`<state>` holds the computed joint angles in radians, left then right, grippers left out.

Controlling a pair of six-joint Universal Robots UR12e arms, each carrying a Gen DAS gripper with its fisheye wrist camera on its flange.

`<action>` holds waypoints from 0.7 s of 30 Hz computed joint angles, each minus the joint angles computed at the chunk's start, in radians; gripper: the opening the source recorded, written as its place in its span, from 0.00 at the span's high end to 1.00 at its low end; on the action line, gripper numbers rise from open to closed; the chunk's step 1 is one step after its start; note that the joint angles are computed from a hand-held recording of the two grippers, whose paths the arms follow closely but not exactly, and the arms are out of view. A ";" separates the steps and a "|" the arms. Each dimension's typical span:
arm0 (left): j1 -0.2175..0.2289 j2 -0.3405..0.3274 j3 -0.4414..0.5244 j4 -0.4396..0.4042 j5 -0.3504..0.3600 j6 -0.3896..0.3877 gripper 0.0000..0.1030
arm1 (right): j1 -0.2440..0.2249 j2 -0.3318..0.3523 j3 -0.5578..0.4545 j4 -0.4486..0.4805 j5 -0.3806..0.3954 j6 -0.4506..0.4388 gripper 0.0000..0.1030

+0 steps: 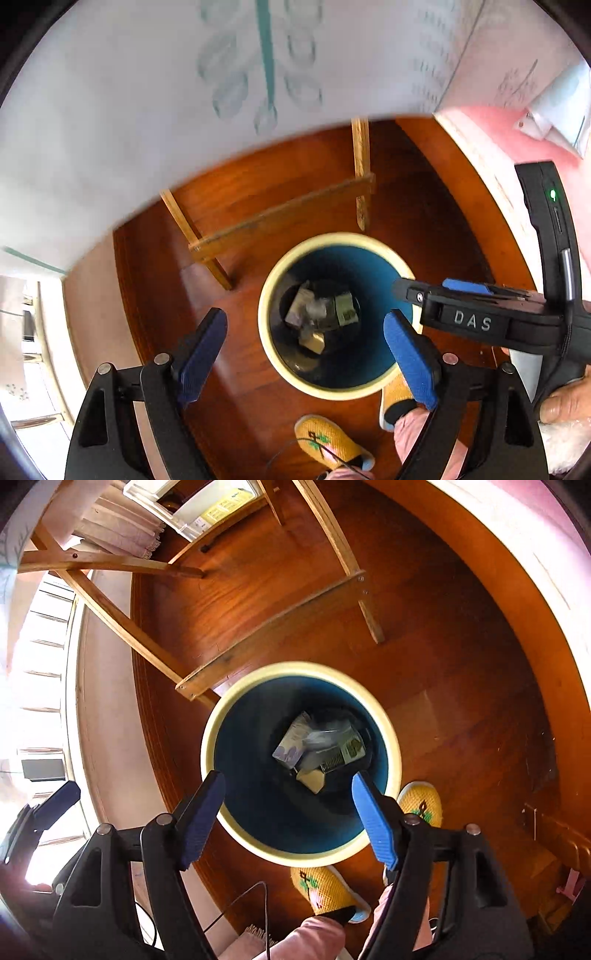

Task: Collect trash
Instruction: 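Carry both items over the wastebasket and open both grippers, then raise both grippers back over the table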

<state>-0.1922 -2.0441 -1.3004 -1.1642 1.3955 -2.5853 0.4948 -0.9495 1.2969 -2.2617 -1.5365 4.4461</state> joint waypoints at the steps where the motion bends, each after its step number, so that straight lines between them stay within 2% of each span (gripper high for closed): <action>1: 0.000 0.005 -0.001 0.006 -0.004 -0.002 0.15 | -0.005 -0.004 -0.006 0.010 -0.003 -0.008 0.33; 4: 0.000 0.013 0.013 0.003 -0.004 -0.007 0.15 | -0.004 -0.010 -0.020 0.025 -0.018 -0.006 0.33; 13: 0.007 0.048 0.103 -0.099 -0.042 0.058 0.15 | -0.002 -0.047 -0.075 0.108 -0.032 -0.020 0.33; 18: 0.012 0.070 0.174 -0.125 -0.033 0.052 0.15 | 0.011 -0.072 -0.131 0.156 -0.057 -0.018 0.33; 21: 0.010 0.075 0.231 -0.157 -0.002 0.050 0.15 | 0.022 -0.084 -0.180 0.195 -0.082 -0.020 0.33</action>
<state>-0.1819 -1.9692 -1.0689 -1.3212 1.3932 -2.5352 0.5168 -1.0339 1.1171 -2.0669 -1.6187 4.4264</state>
